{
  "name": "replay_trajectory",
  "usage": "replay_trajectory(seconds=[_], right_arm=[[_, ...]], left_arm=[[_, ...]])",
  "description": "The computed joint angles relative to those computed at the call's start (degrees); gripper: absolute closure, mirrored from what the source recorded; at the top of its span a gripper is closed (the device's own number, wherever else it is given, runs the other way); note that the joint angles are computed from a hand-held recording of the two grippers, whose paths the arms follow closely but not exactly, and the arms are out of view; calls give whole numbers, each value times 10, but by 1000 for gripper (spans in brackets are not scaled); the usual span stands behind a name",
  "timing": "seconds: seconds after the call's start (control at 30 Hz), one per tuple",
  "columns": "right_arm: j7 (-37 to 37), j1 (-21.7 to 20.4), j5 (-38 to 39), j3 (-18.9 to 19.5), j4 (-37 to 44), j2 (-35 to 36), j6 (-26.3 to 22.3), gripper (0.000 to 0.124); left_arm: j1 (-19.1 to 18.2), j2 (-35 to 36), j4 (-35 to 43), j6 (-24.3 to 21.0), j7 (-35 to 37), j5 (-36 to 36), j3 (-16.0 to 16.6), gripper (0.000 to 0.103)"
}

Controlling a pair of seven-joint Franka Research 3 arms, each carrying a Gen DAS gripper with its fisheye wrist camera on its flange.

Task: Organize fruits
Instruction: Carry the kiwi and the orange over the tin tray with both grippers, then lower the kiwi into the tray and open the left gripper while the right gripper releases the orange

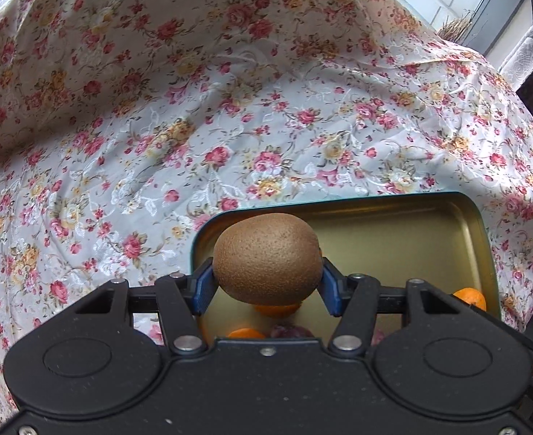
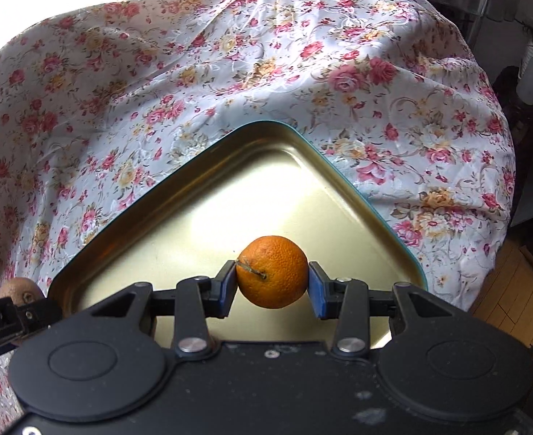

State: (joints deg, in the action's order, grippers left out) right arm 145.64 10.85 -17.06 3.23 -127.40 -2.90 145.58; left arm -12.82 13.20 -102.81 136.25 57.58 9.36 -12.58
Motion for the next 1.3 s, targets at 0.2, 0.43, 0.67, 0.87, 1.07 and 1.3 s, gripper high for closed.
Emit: replay_trajectory(seconds=[0.2,0.43,0.67,0.87,1.07,1.3], right_arm=[[-18,-16,-3,-4,-35,-32,-10,81],[-44,-37,16,-5,-63,-58,-5,81],[-60,-50,37,3,-70,-68,5,81],[-71,-49,49,8,-66,-69,4,81],[-67,-45,54,12,-51,-67,-21,81],[-74,-32,54,16,-24,-58,-65,81]], left_arm=[[-21,56,62,-15,-10,1,-9,42],[-44,83,96,-38,-24,22,-7,41],[-54,77,86,-42,-30,46,-4,41],[-55,50,57,-45,-34,65,-4,41],[-48,15,13,-58,-22,61,-9,41],[-41,-30,-33,-60,-2,50,-13,41]])
